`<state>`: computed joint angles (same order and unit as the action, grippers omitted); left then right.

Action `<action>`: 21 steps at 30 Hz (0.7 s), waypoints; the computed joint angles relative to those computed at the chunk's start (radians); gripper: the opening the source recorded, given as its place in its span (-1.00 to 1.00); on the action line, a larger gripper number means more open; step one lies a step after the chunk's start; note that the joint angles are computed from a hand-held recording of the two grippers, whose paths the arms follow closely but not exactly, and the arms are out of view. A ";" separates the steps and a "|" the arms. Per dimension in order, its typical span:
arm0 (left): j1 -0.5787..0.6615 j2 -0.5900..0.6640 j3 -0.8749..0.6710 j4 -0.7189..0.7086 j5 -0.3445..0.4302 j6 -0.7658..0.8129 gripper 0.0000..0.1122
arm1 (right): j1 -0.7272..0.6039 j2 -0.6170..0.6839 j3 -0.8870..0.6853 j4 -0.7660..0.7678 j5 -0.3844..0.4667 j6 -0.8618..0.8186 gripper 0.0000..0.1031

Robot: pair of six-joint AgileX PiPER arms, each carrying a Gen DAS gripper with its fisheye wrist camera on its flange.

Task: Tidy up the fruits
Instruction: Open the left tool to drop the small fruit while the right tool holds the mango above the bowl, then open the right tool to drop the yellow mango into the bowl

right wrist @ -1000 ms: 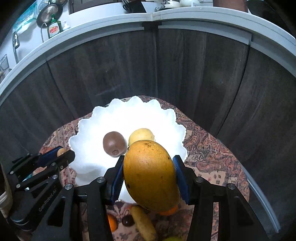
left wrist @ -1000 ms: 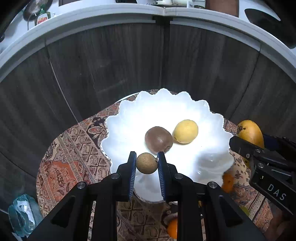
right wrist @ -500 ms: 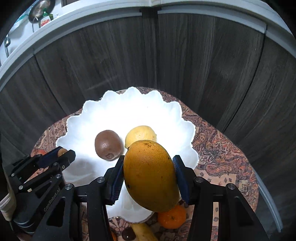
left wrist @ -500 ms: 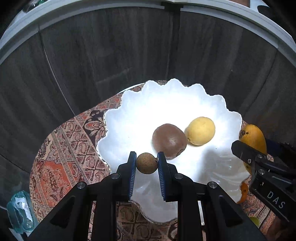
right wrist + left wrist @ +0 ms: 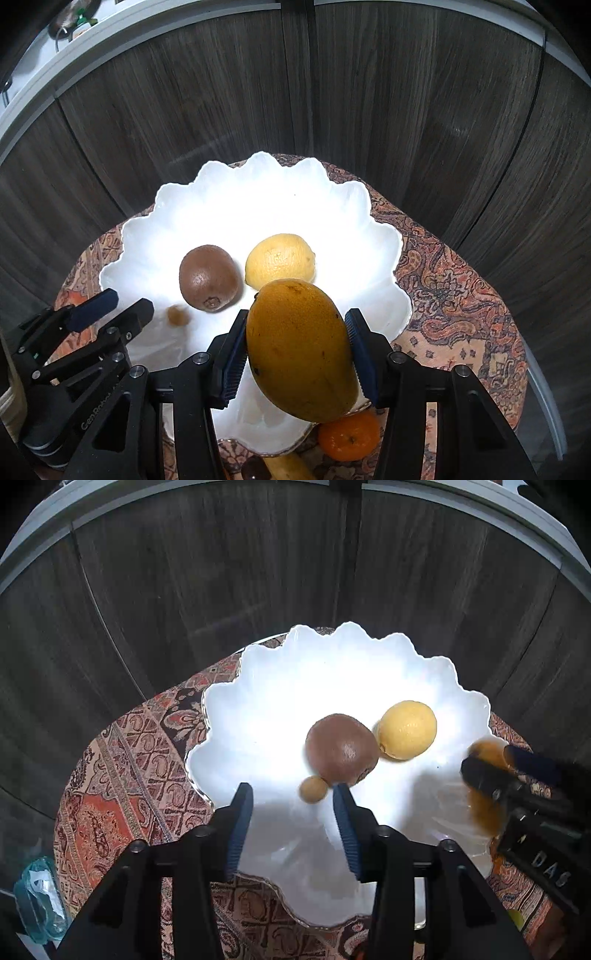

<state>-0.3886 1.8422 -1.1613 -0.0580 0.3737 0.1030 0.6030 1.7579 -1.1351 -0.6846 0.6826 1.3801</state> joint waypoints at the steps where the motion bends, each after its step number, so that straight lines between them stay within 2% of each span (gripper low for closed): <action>1: -0.002 -0.007 0.006 0.009 -0.003 -0.007 -0.08 | 0.011 -0.007 -0.007 -0.023 0.025 0.014 0.05; 3: -0.002 -0.025 0.023 0.007 -0.013 -0.007 0.10 | 0.030 -0.021 -0.014 -0.066 0.064 0.050 0.37; 6: -0.002 -0.054 0.040 0.036 -0.022 -0.043 0.27 | 0.054 -0.038 -0.026 -0.106 0.119 0.082 0.57; 13: -0.016 -0.135 0.070 0.147 -0.015 -0.167 0.61 | 0.079 -0.084 -0.026 -0.113 0.175 0.097 0.63; 21: -0.028 -0.234 0.109 0.188 0.007 -0.212 0.69 | 0.127 -0.153 -0.007 -0.114 0.246 0.123 0.63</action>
